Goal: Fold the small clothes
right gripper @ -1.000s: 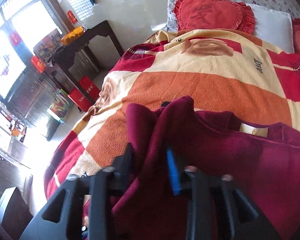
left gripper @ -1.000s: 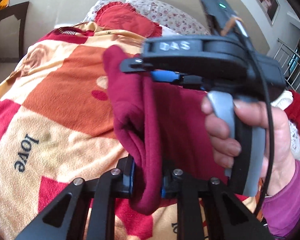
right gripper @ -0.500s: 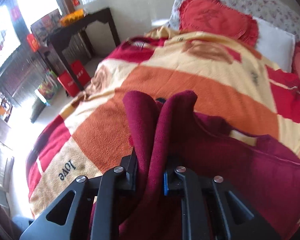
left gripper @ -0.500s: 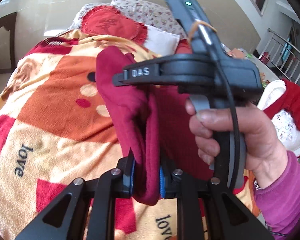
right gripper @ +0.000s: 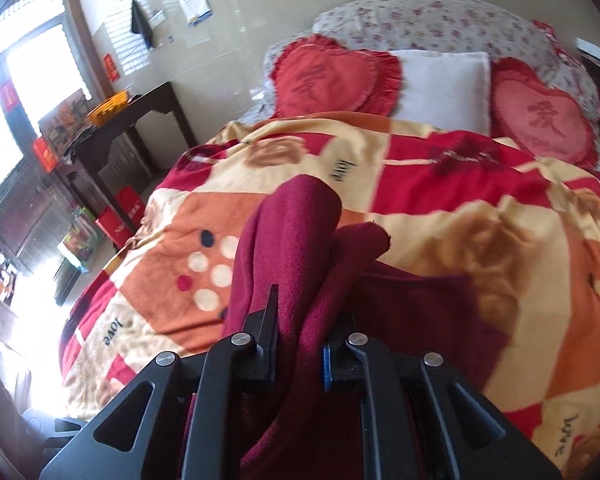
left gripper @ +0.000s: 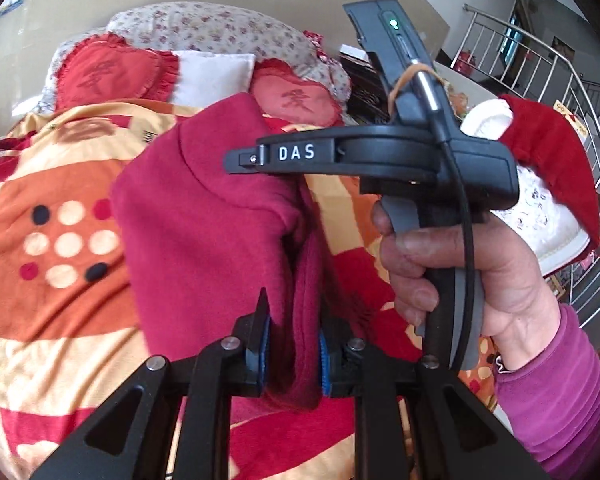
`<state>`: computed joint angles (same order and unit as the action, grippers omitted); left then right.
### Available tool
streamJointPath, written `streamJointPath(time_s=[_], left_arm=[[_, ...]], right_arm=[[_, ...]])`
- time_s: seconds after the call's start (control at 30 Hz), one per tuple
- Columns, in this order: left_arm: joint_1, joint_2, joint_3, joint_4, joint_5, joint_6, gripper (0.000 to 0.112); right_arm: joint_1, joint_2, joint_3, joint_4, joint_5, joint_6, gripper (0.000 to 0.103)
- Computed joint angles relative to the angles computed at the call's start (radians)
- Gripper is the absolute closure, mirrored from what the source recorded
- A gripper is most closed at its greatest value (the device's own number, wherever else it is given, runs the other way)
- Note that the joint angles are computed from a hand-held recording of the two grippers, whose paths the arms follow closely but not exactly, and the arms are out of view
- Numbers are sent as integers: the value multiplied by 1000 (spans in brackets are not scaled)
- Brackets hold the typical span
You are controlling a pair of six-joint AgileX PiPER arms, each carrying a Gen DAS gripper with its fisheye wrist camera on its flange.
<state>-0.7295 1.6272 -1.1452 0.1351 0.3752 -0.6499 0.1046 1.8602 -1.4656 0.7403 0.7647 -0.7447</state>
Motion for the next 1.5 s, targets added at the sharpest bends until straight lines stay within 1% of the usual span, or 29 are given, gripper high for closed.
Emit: streamJointPath(time_s=[0.07,0.1,0.13,0.2,0.23,0.27,0.33,0.4,0.47,0.53,0.57,0.63,0.67,0.7,0.73,0.8,0.83,0.87,0.97,1.0,1.07,1.13,1.17,1.2,1.23,1.27,1.37,1.43,1.5], left_arm=[[-23,49,-47,-48,5,26,86],[-25,64,-62,-95,10,65,77],[-24,77,-75,-169,19,132,64],[-27,81,-89,-211,48,171,48],[-29,71,-83,-204,53,168,47],[-31,53,-71,-181,57,155,47],[-37,11,-42,-59,70,63,44],[-48,-20,-10,99,79,-78,40],[-41,-14,-1,240,115,-205,39],[-29,14,-5,308,153,-273,39],[-23,36,-12,327,170,-300,39],[-1,67,2,304,150,-290,39],[4,92,8,293,137,-285,39],[7,108,13,286,134,-280,39],[10,130,9,270,134,-264,39],[16,154,31,227,110,-231,39],[18,161,38,200,103,-209,39],[20,164,43,206,93,-213,39],[6,152,55,279,90,-273,39],[5,154,46,272,95,-265,39],[9,163,36,254,92,-244,39],[6,172,28,258,96,-252,38],[6,177,23,258,96,-254,38],[7,177,25,258,94,-257,38],[6,178,22,255,95,-255,38],[8,177,23,248,95,-249,38],[24,186,8,178,82,-188,35],[28,200,5,158,69,-174,33],[24,217,-8,166,77,-192,33]], right_arm=[[-60,1,23,21,12,-41,103],[-85,5,38,27,8,-59,103],[-106,12,51,32,-2,-77,103],[-145,48,66,51,-9,-91,103],[-161,77,65,65,-12,-95,103],[-170,101,64,75,-26,-99,103],[-195,134,77,110,-54,-111,92],[-228,138,86,149,-15,-125,88],[-254,86,147,190,-29,-165,85],[-257,-7,237,198,-92,-217,85],[-263,-54,285,233,-100,-277,85],[-275,-122,360,321,-60,-396,85],[-278,-138,386,339,-28,-438,85],[-259,-150,417,327,-27,-467,87],[-230,-154,443,293,-66,-468,88],[-166,-138,492,145,-208,-382,89],[-162,-114,501,113,-232,-357,89],[-180,-106,504,120,-215,-359,89],[-252,-115,464,200,-105,-390,89],[-261,-123,456,230,-106,-398,86],[-255,-131,431,277,-165,-379,80],[-223,-74,348,251,-221,-270,77],[-210,-48,313,237,-223,-232,77],[-197,5,249,212,-213,-188,79],[-187,42,200,177,-204,-146,85],[-178,70,165,157,-197,-119,103],[-196,46,191,233,-211,-182,103],[-188,44,218,213,-280,-169,103],[-187,90,206,190,-298,-153,103]])
